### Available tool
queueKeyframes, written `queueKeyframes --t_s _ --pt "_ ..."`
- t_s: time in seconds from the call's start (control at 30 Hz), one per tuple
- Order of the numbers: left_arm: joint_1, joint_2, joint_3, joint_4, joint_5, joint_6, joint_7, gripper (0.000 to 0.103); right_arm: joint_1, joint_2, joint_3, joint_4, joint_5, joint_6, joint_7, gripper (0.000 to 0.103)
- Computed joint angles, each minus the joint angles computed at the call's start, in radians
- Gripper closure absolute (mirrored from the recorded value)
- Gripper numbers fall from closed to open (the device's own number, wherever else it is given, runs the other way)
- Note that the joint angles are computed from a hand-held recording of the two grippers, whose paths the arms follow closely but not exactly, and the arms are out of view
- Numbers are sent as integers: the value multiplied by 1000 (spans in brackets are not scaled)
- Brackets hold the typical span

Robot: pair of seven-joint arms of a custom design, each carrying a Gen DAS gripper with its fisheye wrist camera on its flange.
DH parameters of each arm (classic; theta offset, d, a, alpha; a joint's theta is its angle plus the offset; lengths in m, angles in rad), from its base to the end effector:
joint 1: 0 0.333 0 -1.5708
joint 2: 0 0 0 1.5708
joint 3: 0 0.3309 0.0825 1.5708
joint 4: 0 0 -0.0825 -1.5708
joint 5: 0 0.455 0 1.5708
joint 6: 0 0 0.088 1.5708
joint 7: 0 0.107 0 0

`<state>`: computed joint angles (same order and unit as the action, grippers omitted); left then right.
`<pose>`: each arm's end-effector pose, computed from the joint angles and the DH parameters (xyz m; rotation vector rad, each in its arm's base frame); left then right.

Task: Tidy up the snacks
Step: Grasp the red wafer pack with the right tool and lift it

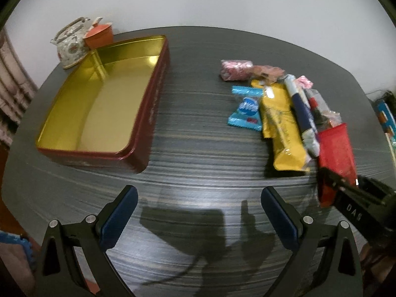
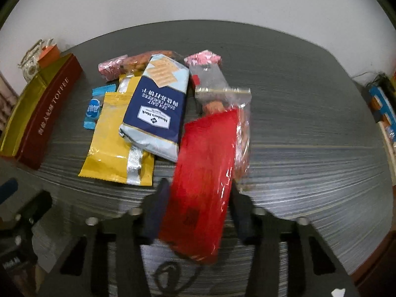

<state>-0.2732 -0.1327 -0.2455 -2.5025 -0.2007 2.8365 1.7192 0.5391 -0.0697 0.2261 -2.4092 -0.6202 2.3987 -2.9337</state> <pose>0.4749 -0.2583 0.3449 -1.4723 2.4688 -0.6189 0.3921 0.3696 0.3104 -1.3738 2.4860 -0.5322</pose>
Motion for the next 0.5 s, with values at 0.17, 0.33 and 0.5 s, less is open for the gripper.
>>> queueKeyframes --t_s 0.17,0.33,0.5 --pt "-38 27 26 50 -156 -69 138 3 -1 -46 -3 -53 24 30 -53 71" --pt "-32 52 6 86 -164 -85 139 3 -11 -113 6 -132 33 72 -94 69" --pt "-28 72 -3 109 -131 -101 108 3 -21 -155 18 -174 51 76 -119 62"
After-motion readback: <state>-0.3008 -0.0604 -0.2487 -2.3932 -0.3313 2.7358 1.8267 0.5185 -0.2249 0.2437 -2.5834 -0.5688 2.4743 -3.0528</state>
